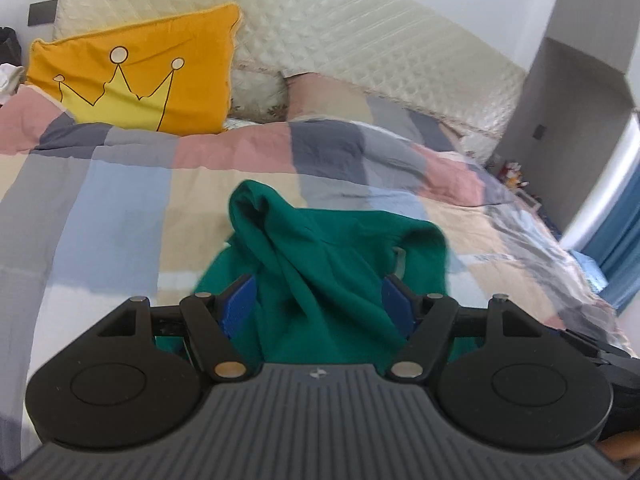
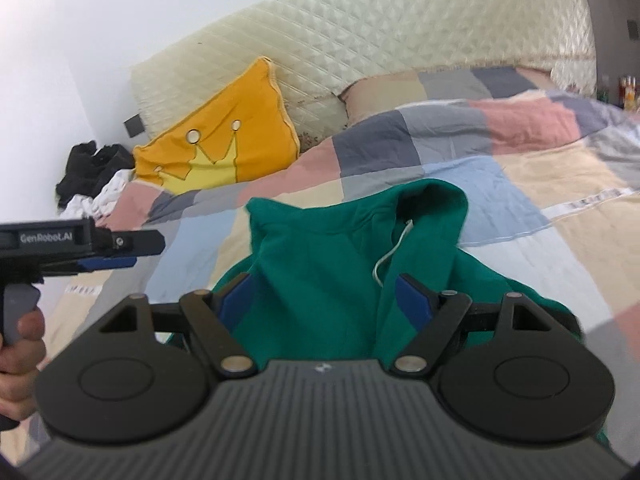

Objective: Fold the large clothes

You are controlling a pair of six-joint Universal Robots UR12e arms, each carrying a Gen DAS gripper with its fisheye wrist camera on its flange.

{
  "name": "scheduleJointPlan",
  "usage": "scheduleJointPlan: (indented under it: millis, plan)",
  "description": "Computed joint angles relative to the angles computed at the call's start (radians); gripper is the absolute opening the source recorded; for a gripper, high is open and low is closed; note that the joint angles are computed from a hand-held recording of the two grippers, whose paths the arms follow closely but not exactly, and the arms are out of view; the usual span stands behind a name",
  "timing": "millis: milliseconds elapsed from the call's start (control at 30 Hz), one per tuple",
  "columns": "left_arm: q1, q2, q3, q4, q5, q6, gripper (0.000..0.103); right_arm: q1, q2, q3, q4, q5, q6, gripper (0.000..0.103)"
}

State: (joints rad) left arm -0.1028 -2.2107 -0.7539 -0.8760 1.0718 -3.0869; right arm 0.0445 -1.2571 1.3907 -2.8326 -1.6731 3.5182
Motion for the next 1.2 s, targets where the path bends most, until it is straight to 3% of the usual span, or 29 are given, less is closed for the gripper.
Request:
scheduleJointPlan:
  millis: [233, 533, 733, 933, 1200]
  plan:
    - [0.003, 0.204, -0.289, 0.121, -0.028, 0.041, 0.074, 0.044, -0.106, 0.114, -0.044, -0.048, -0.071, 0.080]
    - [-0.018, 0.360, -0.499, 0.177, -0.045, 0.074, 0.074, 0.062, -0.205, 0.243, -0.100, -0.048, -0.054, 0.080]
    - [-0.037, 0.396, -0.547, 0.190, -0.077, 0.068, 0.074, 0.058, -0.253, 0.313, -0.119, -0.051, -0.054, 0.080]
    - [-0.072, 0.407, -0.573, 0.214, -0.031, 0.112, 0.074, 0.041, -0.284, 0.370, -0.132, -0.039, -0.018, 0.080]
    - [-0.082, 0.401, -0.616, 0.253, -0.025, 0.085, 0.074, 0.024, -0.295, 0.405, -0.087, -0.008, -0.034, 0.080]
